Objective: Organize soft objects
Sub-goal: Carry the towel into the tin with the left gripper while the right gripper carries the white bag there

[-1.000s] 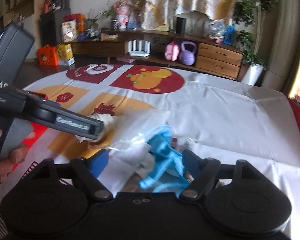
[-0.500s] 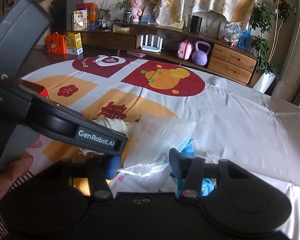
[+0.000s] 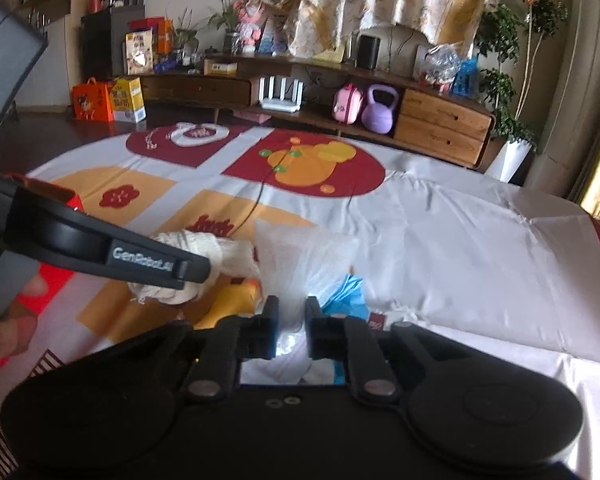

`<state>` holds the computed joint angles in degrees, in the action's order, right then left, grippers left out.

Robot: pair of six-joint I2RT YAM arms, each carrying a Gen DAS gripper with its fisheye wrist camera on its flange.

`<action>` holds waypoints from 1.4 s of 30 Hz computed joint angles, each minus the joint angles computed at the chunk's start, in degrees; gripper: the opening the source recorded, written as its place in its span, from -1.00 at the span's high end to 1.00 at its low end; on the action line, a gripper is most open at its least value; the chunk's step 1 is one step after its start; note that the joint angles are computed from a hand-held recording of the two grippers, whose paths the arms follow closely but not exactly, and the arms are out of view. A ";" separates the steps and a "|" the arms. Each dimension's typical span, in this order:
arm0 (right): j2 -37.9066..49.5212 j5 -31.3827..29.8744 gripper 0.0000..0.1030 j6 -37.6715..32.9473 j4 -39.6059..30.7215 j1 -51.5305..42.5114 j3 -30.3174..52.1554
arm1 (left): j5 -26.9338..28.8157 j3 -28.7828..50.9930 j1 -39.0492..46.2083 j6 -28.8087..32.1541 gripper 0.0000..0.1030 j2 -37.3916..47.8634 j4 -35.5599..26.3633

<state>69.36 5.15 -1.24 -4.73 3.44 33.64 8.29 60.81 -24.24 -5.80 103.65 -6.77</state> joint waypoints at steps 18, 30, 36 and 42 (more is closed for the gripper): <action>-18.48 1.16 0.82 5.30 -17.95 6.61 4.89 | 0.02 -6.84 4.94 -0.99 0.28 -21.24 -9.18; -16.69 8.67 0.82 13.62 -27.40 23.84 13.26 | 3.29 -10.78 14.19 3.61 0.28 -33.02 -16.27; -11.96 10.24 0.82 17.67 -29.18 31.36 17.90 | 6.25 -10.87 21.62 7.83 0.28 -35.70 -19.48; -5.63 9.12 0.82 20.44 -29.69 34.63 22.47 | 9.30 -10.50 29.03 12.20 0.28 -35.41 -21.32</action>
